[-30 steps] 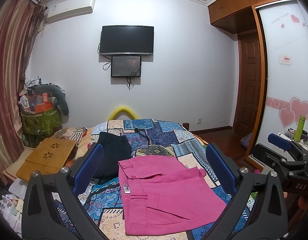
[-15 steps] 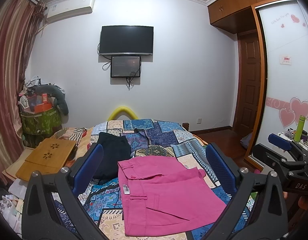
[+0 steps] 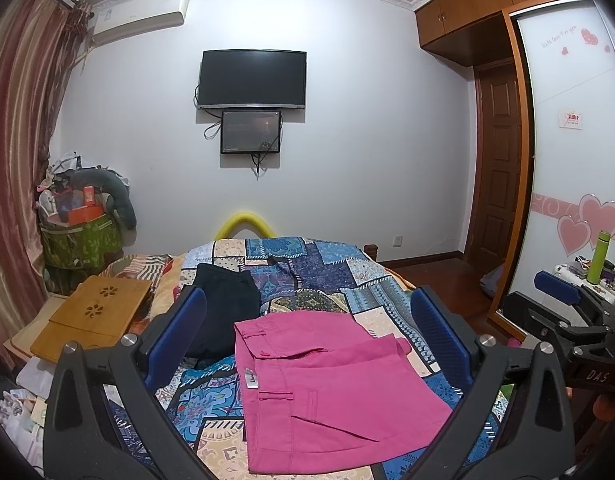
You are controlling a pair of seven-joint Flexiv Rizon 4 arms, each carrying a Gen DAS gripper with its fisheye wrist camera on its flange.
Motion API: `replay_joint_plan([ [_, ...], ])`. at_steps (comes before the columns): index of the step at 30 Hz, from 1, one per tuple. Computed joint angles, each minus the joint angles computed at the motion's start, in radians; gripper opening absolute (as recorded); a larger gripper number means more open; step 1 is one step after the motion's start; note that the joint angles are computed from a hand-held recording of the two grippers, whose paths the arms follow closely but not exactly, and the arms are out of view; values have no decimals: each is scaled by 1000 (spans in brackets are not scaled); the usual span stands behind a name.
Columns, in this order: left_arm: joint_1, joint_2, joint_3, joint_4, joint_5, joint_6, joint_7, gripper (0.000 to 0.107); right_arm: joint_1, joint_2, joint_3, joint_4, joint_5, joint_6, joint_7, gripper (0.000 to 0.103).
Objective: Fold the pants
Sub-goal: 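Lower both grippers to the pink trousers' hem and close on the fabric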
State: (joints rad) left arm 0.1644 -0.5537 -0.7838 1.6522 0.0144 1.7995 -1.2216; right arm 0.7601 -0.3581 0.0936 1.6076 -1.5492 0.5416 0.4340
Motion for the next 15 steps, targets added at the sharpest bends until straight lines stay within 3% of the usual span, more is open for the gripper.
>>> replay_joint_plan([
  [9, -127, -34, 132, -88, -64, -73, 36, 103, -20, -15, -6, 0, 43, 41, 3, 103],
  [15, -316, -103, 356, -238, -166, -198, 72, 103, -53, -41, -19, 8, 109, 87, -18, 103],
])
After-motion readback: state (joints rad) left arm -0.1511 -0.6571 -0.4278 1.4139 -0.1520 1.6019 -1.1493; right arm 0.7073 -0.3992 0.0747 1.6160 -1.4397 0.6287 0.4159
